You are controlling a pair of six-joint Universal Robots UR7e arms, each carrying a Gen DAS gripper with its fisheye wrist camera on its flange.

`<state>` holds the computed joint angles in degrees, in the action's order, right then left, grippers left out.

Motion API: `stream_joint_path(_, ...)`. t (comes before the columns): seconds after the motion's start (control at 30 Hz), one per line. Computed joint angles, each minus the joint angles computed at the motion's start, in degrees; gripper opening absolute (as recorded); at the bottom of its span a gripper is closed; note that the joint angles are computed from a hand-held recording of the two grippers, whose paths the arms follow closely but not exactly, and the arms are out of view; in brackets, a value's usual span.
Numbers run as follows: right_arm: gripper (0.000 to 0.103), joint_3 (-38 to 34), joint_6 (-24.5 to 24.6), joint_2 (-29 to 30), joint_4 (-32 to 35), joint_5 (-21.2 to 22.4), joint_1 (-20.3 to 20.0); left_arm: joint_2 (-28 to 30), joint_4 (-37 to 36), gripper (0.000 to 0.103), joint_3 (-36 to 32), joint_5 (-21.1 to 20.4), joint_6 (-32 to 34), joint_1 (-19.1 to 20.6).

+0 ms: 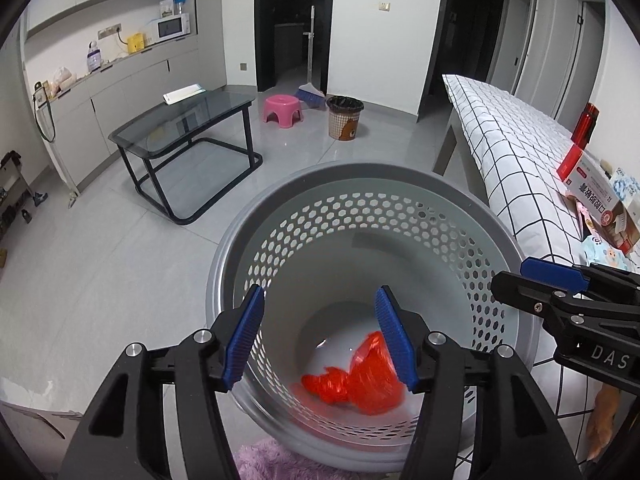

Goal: Collect trash
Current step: 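Open both tools over the grey basket, dropping the bag and pig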

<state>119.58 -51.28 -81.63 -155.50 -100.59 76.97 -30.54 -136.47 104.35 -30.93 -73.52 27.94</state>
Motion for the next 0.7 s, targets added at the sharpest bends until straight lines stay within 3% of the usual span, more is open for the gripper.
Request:
stream_joint_path(0.3,0.046,-0.1,0.0,0.0,0.2,0.0,0.0,0.0,1.4,0.057,-0.5,0.2,-0.7,0.0)
stream_joint_path(0.7,0.051,1.4,-1.2,-1.3,-0.8,0.7,0.1,-0.9,8.9,0.063,-1.3,0.2,-6.5,-0.8)
